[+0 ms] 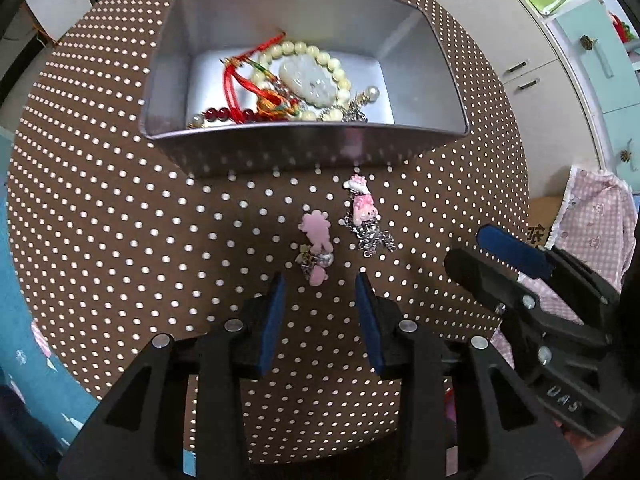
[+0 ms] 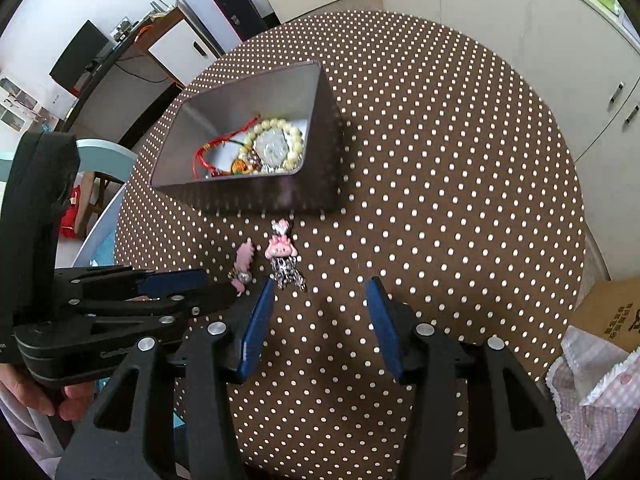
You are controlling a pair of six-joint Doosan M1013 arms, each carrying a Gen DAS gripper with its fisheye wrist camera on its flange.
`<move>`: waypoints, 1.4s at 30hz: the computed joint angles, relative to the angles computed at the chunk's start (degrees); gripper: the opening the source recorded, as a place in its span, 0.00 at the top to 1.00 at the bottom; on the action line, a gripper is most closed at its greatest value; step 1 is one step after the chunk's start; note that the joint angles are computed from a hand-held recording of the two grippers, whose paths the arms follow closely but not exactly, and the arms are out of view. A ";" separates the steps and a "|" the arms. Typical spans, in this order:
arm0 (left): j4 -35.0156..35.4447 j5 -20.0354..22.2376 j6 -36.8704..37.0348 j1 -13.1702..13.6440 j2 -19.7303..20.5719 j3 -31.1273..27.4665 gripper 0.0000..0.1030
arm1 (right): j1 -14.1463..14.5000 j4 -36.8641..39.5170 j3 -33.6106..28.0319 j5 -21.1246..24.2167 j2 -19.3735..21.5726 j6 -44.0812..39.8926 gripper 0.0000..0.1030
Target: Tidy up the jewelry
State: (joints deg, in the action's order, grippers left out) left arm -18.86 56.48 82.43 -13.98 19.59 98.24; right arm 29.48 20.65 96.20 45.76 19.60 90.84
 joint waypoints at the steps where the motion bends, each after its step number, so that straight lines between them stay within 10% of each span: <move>1: -0.25 0.15 0.01 -0.12 0.29 -0.12 0.65 | -0.04 0.00 0.20 0.03 -0.07 -0.04 0.56; 11: 1.90 0.70 -3.14 -1.64 2.82 -1.62 0.89 | -0.95 1.12 0.40 0.93 0.16 -0.97 0.56; 24: 0.60 -2.11 -2.97 -0.37 -0.79 1.55 0.90 | -0.57 5.14 -0.50 2.50 1.78 -8.30 0.56; 42: -1.65 -6.88 -4.64 3.36 -7.57 8.25 0.90 | 3.24 1.35 -3.13 0.05 4.31 -12.21 0.86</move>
State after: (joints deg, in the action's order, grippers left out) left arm -20.51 49.60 77.79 -10.62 12.03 106.50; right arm 32.72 21.99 93.07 45.81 23.90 78.63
